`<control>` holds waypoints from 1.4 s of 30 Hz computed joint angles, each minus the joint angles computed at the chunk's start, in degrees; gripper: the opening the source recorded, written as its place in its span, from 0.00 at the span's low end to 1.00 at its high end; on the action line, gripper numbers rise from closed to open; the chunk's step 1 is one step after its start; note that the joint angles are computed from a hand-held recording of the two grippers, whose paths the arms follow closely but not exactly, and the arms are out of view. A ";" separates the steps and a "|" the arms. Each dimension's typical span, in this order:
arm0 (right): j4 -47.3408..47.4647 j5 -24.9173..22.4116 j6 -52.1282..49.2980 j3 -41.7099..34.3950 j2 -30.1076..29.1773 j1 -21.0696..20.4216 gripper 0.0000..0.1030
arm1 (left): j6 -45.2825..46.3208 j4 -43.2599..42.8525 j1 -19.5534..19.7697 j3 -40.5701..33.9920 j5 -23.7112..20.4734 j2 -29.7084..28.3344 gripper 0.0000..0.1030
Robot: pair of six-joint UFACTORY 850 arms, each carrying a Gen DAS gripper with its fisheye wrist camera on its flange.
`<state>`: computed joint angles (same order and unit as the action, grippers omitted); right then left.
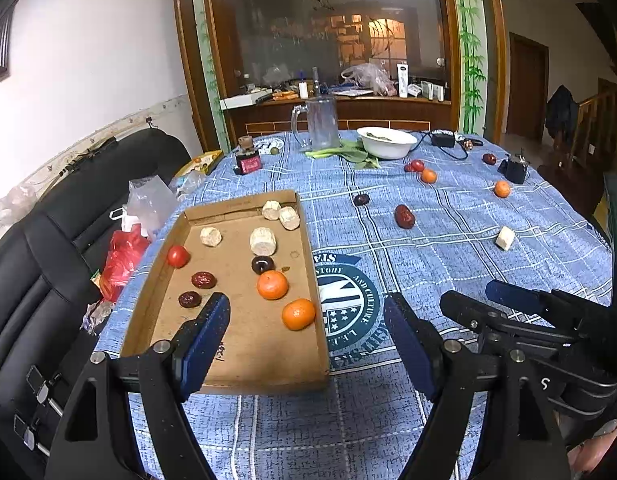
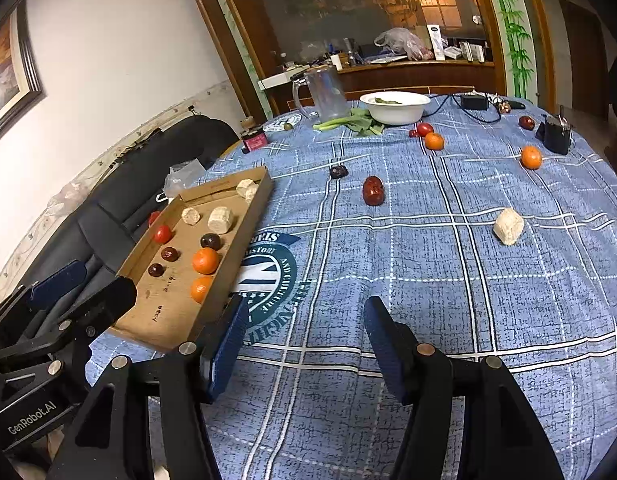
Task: Organize fruits
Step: 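Withdraw both tools from the tray toward the table, then grasp a large red date with the left tool while the right tool grasps a cream cube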
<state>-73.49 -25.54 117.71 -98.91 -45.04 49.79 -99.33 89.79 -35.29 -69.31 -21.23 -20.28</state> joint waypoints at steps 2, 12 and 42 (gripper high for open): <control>0.52 0.57 -0.23 0.09 -0.17 -0.38 0.63 | 2.26 -2.21 0.17 -0.86 0.60 -0.91 0.76; 2.84 3.14 -0.03 1.62 -0.42 -2.45 0.63 | 14.26 -14.16 0.59 -5.56 2.57 -5.48 0.76; 16.58 2.66 -12.11 7.43 3.06 -14.04 0.62 | 80.56 -84.82 1.88 -55.99 -7.11 -39.24 0.76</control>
<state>-56.91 -22.88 105.59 -91.47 -41.99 35.75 -18.77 4.97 -33.41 -125.30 -28.35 -59.52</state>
